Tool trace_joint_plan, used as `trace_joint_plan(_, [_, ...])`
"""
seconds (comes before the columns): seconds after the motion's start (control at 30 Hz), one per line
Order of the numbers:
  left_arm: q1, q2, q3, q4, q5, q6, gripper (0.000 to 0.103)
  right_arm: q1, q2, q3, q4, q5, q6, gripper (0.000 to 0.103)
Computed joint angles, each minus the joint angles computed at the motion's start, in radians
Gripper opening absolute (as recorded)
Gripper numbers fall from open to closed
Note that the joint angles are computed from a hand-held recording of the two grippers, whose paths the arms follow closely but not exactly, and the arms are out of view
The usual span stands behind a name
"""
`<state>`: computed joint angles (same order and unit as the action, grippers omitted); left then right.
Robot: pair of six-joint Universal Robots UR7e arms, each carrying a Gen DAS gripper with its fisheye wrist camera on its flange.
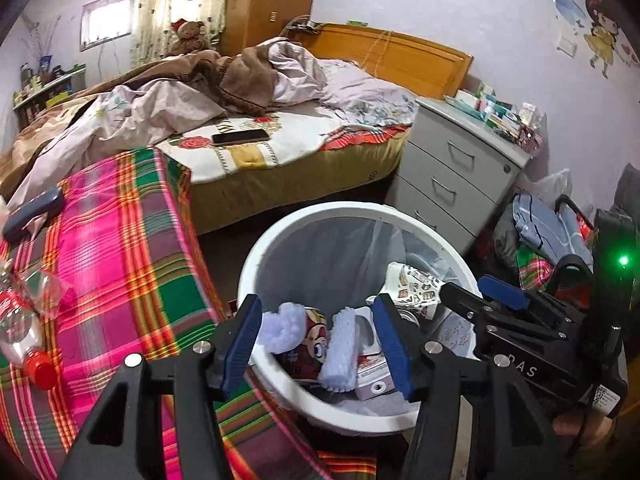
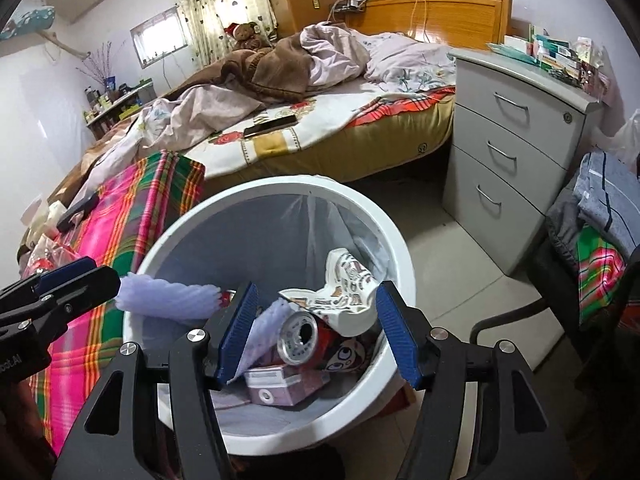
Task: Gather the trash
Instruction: 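Carry the foam net and paper cup over the bin and open both tools, then move both open tools back from the bin toward the bed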
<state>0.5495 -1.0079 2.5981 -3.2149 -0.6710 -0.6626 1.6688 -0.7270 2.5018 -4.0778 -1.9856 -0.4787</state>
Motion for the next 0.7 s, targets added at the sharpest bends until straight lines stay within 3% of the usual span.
trace_joint_plan(0.3, [-0.057,-0.126,0.078,0.148,0.076,-0.142,0.060,0.041,0.023,-0.005,-0.023,0.013,0.014,0.063])
trace_joint_plan(0.7, [-0.136,-0.410,0.166,0.537,0.156,-0.408,0.061,0.114,0.073,-0.030,-0.043,0.038,0.010,0.063])
